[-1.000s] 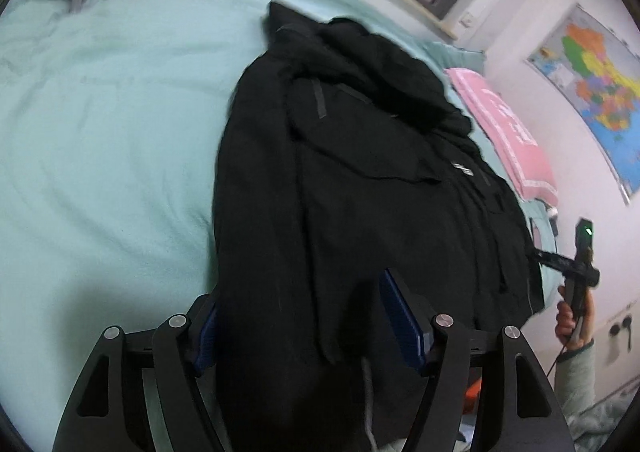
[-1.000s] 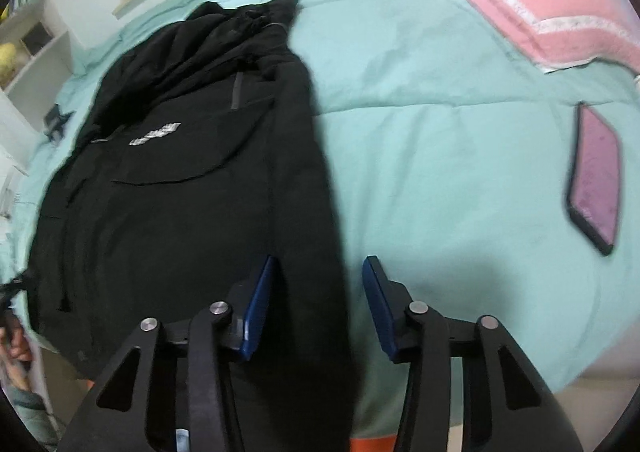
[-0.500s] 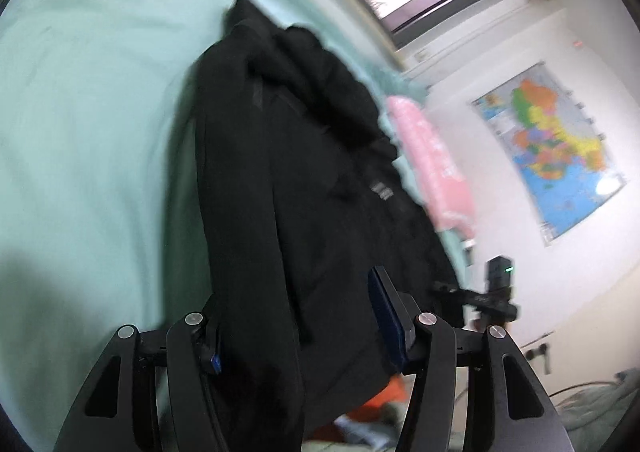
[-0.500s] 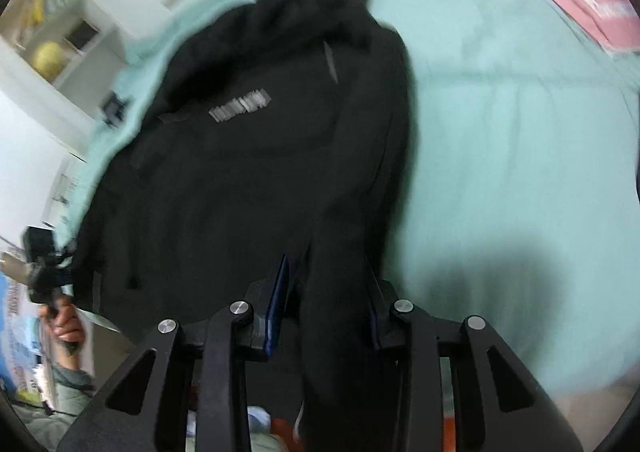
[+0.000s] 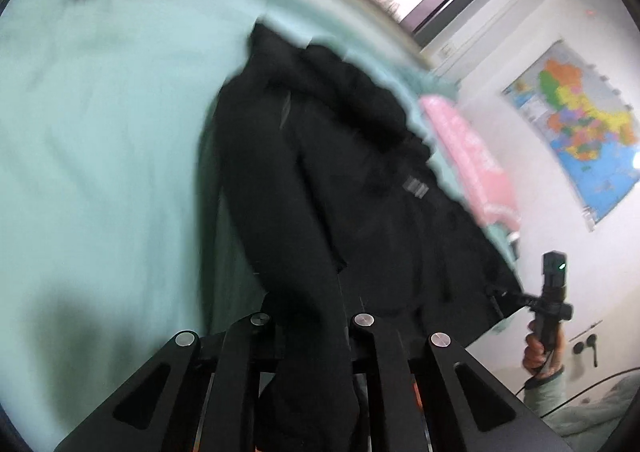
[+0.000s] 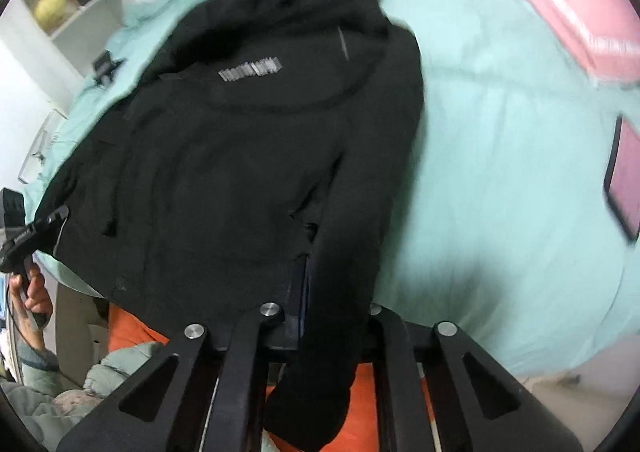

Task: Fold large clothes

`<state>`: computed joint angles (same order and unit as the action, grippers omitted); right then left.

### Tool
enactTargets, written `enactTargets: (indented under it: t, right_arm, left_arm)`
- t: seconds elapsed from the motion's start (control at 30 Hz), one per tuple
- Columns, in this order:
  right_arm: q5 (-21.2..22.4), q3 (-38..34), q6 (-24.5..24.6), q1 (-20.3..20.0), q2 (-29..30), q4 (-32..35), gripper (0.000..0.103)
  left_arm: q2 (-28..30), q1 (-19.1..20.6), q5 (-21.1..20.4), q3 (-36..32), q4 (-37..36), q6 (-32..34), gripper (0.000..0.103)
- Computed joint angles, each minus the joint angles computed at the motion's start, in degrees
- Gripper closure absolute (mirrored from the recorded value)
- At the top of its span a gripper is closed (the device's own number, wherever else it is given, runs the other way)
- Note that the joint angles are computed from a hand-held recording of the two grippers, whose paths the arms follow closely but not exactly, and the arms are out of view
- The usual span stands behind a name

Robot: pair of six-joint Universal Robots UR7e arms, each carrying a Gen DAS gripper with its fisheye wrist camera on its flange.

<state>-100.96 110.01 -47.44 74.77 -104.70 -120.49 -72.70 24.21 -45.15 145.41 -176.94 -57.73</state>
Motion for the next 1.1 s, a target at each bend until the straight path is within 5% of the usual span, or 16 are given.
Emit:
enactTargets:
  t: [0.17,0.33,0.43,0.57,0.77,0.87,1.0,1.1]
  right_arm:
    - [10.00,-9.60,2.73,2.60,3.56,3.33,0.091]
    - [12.37,-19.62,8.82,8.68,12.85,-1.19,0.091]
    - [9.74,-24.93,13.48,12.28,19.61,-7.38,0.091]
    - [3.70,-29.78,15.46,15.76,28.62,-18.50,0.091]
    - [-11.40,-38.14,12.40,17.30,44.82,-29.35,0.091]
    - [-15.89,-43.32,13.57,15.68,51.43,-25.15,0.091]
    - [-14.19,-45.35,15.37,13.07,54.64,-22.95,0.090]
    - [-13.33,-44.30,15.12,12.60,54.27,-23.87,0.090]
  left_arm:
    - [-0.27,3.08,-0.36,-6.26,-12.60,16.46,0.091]
    - [3.23,11.00,-2.75,-17.02,-16.91,28.69,0.089]
    - [7.53,15.12,-3.30,-25.49,-17.94,35.74,0.087]
    - [16.26,18.63,3.98,-38.00,-17.25,44.25,0.085]
    - [28.51,25.61,10.73,-53.28,-9.14,47.26,0.084]
    - [31.61,30.92,7.17,-58.32,3.98,38.16,0.082]
    - [32.20,34.21,2.37,-57.76,3.14,35.34,0.081]
    - [32.16,34.16,2.61,-57.51,3.17,35.85,0.081]
